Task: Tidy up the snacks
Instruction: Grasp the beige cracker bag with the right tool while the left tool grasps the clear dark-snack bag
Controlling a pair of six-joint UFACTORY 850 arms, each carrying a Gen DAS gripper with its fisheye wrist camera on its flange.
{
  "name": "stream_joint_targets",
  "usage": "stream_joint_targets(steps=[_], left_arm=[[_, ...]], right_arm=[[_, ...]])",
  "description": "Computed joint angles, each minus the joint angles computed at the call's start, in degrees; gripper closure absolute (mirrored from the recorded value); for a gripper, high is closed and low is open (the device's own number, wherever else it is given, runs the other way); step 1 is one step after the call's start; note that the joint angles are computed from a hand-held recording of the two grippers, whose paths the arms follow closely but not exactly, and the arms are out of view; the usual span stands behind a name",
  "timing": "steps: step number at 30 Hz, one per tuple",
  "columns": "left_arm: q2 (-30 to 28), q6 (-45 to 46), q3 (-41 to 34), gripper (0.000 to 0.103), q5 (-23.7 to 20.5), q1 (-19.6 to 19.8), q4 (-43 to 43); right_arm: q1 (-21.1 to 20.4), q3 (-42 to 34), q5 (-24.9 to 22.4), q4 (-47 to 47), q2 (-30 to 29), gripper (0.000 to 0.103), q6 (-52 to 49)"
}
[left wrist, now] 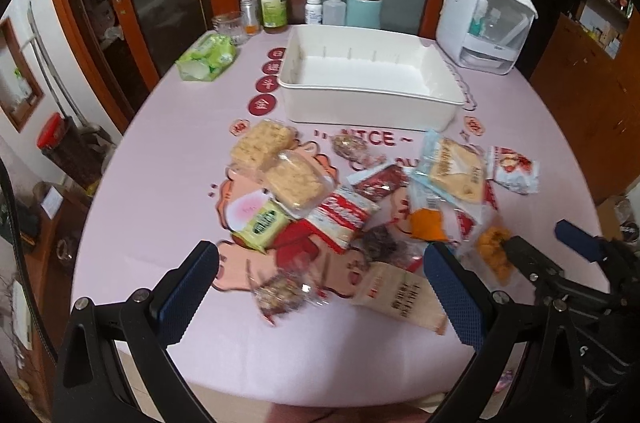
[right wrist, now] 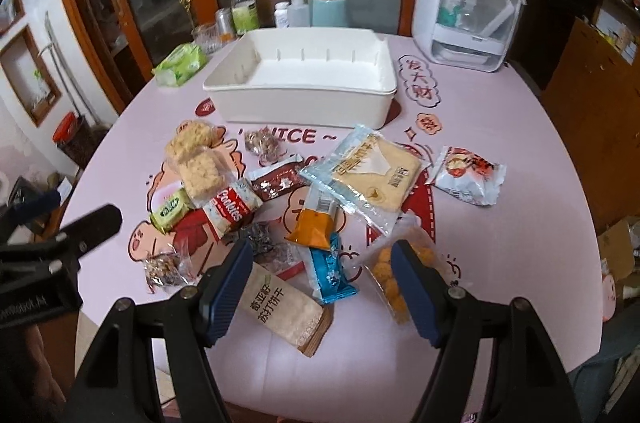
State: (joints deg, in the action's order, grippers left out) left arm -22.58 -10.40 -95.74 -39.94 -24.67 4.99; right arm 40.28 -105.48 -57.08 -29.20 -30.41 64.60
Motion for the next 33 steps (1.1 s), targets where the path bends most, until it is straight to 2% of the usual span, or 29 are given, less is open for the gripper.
stream_joint_targets(steps=[3,8,10,14,18,21,27,33], left_arm=[[-1.43,1.4,-0.9,0.001,-0.01,0.85,-0.47],[-5.68,8.24,-4.83,0.001,-4.49,3.23,-8.09],[-7.42,11.78,-5.91,0.001,-6.16,4.36,-11.25],[-9.5,16.21,-5.86,0.001,-6.78,5.72,-11.54],[-12.13,22.44,-6.81,0.001,-9.19,7.43,-13.96],[-13.5,24.69,-7.25,0.001,-9.8,8.19,-13.36],[-15.95,34.2,-8.3,0.002,-13.68,10.22,-19.7],[-16.05,42.46,-7.13,0.002,-14.75,8.01,-17.08]], right_arm=[[-0.73,0.24,0.57,2.0,-0.85,0.03,-3.22],[-2.01,2.7,2.94,5.81,-1.69,0.03,-8.5],[-2.43,4.05,4.74,7.35,-1.63,0.03,-10.42],[-3.48,6.15,8.74,13.55,-2.09,0.03,-16.76],[-4.0,6.47,11.67,19.69,-3.25,0.03,-25.23],[-3.77,5.68,11.6,21.53,-4.6,0.03,-31.44],[-3.42,4.21,10.87,21.67,-6.87,0.03,-38.36],[-3.36,1.75,10.34,23.61,-9.33,0.03,-44.83]])
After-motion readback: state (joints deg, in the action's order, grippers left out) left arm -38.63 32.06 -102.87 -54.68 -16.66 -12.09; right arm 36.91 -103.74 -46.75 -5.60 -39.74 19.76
